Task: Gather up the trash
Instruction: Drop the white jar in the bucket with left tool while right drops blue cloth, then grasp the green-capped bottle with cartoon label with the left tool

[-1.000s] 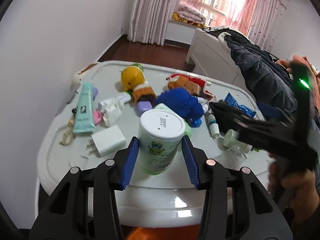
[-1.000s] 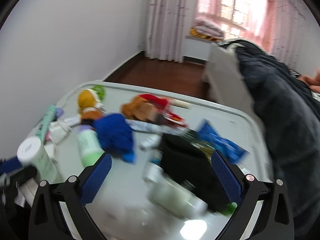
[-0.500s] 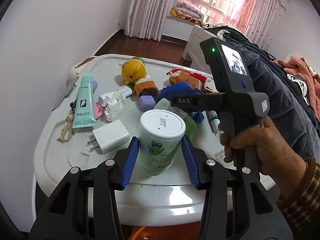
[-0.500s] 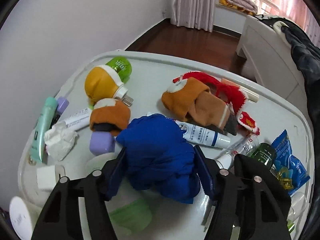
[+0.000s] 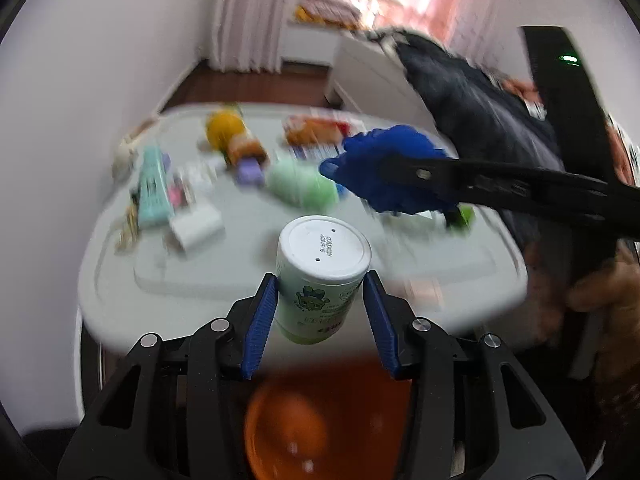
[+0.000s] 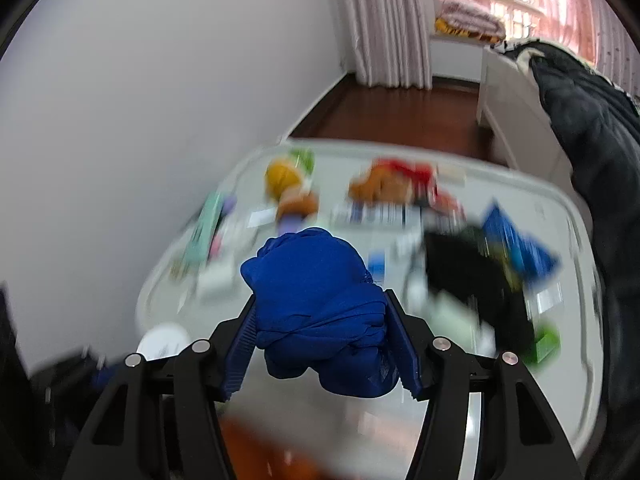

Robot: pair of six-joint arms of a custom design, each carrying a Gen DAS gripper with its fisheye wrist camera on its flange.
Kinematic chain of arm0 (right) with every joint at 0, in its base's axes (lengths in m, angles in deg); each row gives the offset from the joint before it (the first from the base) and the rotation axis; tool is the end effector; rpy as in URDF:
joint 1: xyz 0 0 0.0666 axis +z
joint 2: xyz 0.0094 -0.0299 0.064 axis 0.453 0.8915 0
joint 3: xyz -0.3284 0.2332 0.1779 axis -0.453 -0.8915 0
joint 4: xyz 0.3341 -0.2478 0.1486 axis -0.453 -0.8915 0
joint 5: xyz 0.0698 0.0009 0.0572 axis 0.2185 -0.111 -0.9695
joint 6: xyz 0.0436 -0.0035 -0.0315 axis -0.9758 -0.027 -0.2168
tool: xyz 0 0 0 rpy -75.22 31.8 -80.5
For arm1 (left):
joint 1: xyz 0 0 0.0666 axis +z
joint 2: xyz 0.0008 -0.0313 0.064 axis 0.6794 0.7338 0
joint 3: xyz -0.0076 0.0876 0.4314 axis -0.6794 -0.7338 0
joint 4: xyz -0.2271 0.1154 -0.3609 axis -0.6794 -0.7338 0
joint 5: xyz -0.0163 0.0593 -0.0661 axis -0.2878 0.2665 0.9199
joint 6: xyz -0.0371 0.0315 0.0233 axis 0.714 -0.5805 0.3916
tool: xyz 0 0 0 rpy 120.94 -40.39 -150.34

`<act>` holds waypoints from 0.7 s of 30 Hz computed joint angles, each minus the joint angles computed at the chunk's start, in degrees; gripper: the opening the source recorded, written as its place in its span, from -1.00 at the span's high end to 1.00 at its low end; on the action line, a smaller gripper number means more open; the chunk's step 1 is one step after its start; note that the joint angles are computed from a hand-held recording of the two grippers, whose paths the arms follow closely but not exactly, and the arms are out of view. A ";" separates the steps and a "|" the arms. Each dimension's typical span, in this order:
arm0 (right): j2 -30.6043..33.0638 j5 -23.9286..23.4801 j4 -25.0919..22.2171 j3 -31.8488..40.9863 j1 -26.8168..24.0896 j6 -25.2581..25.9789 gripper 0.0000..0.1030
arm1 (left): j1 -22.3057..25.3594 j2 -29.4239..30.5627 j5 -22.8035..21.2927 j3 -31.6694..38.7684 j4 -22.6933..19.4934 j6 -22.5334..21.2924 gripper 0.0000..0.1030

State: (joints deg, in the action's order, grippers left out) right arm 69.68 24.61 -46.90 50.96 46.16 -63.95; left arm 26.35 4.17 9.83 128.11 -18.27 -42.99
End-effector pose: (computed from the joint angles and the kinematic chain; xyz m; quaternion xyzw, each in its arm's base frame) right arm 0.5232 0.1841 0.4894 -0.0576 0.9418 0.1176 0.3095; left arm 0.4698 -0.1477 0.4789 0.1421 0.9270 -0.1645 0.3056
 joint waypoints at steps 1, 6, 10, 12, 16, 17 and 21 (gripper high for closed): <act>-2.67 -0.81 -0.79 -3.24 0.15 -0.40 -0.14 | -0.21 -0.87 0.48 -0.95 -1.97 -0.64 0.15; -11.02 -3.69 -4.22 -15.44 2.96 -2.44 -0.15 | -1.58 -4.71 0.99 -7.63 -10.30 -3.20 0.15; -12.72 -4.50 -5.88 -21.71 5.25 -5.08 -0.25 | -1.14 -4.89 3.60 -9.62 -13.81 -0.68 0.07; -12.84 -5.15 -6.08 -23.16 5.65 -5.58 -0.38 | -0.81 -5.37 1.92 -9.66 -13.66 0.60 -0.27; -14.60 -4.10 -4.36 -23.52 5.33 -8.40 -0.79 | -0.30 -7.14 -0.25 -10.11 -11.83 2.40 -0.50; -14.56 -3.57 -4.02 -22.89 4.79 -8.27 -0.79 | -0.06 -7.23 -0.27 -10.04 -11.64 2.78 -0.51; -15.95 1.74 -3.29 -19.66 2.73 -7.07 -0.79 | 0.28 -5.12 -0.47 -7.71 -10.84 4.11 -0.51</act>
